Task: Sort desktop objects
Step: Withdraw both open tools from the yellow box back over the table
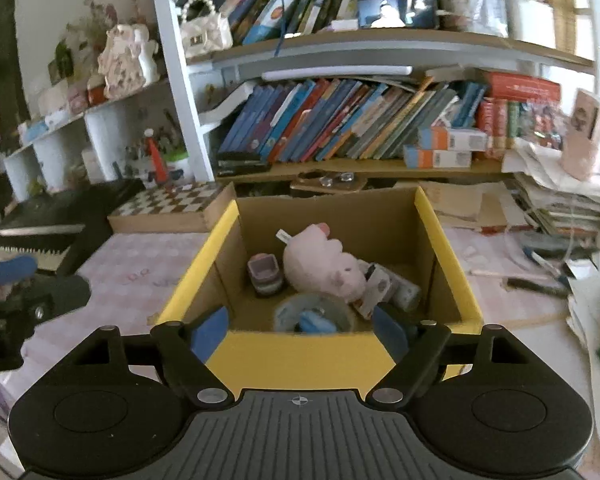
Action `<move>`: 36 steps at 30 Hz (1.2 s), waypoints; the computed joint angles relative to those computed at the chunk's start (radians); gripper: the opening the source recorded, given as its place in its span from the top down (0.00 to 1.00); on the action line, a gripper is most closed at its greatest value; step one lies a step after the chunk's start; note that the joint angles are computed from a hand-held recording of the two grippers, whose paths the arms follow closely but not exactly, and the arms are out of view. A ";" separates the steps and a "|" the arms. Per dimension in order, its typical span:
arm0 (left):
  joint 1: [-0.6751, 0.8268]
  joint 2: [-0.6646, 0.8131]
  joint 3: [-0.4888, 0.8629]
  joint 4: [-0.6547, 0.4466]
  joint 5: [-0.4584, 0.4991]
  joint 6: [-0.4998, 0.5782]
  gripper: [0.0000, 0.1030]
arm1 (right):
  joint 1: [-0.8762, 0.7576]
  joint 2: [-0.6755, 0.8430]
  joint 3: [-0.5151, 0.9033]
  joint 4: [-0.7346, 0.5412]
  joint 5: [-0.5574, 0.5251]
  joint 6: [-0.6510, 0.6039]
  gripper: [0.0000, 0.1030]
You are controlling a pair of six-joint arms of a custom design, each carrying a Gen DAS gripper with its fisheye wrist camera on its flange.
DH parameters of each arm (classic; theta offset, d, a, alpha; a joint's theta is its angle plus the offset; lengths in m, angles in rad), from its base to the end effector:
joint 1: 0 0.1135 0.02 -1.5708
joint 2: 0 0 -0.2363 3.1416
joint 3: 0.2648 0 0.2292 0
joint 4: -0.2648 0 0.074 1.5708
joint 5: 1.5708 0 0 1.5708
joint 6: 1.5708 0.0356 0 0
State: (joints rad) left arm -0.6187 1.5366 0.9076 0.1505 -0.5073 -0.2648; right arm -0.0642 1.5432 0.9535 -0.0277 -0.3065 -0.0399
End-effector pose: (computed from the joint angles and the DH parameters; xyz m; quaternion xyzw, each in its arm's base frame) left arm 0.2702 -0.1712 0.2196 0.0173 0.8372 -0.0211 0.5462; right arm 0.3187 -0.0097 0.2141 -0.0594 0.8789 0.1119 0.4599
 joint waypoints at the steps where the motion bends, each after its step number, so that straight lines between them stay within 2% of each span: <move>1: -0.006 -0.030 -0.033 -0.007 -0.008 -0.012 0.00 | 0.012 -0.037 -0.044 0.019 0.022 0.018 0.20; 8: -0.071 -0.252 -0.228 -0.108 -0.072 -0.057 0.00 | 0.131 -0.279 -0.288 0.047 0.172 0.119 0.20; 10: -0.090 -0.325 -0.276 -0.143 -0.090 -0.068 0.00 | 0.180 -0.354 -0.345 0.032 0.216 0.143 0.16; 14: -0.135 -0.467 -0.357 -0.232 -0.146 -0.115 0.00 | 0.307 -0.506 -0.451 -0.001 0.334 0.199 0.15; 19: -0.194 -0.592 -0.418 -0.383 -0.201 -0.225 0.00 | 0.489 -0.647 -0.544 -0.077 0.495 0.303 0.11; 23: -0.266 -0.665 -0.462 -0.500 -0.251 -0.327 0.00 | 0.616 -0.701 -0.572 -0.155 0.584 0.387 0.08; 30: -0.384 -0.776 -0.506 -0.683 -0.304 -0.436 0.00 | 0.803 -0.763 -0.596 -0.266 0.762 0.519 0.05; 36: -0.416 -0.824 -0.500 -0.774 -0.333 -0.498 0.00 | 0.884 -0.752 -0.583 -0.309 0.853 0.582 0.02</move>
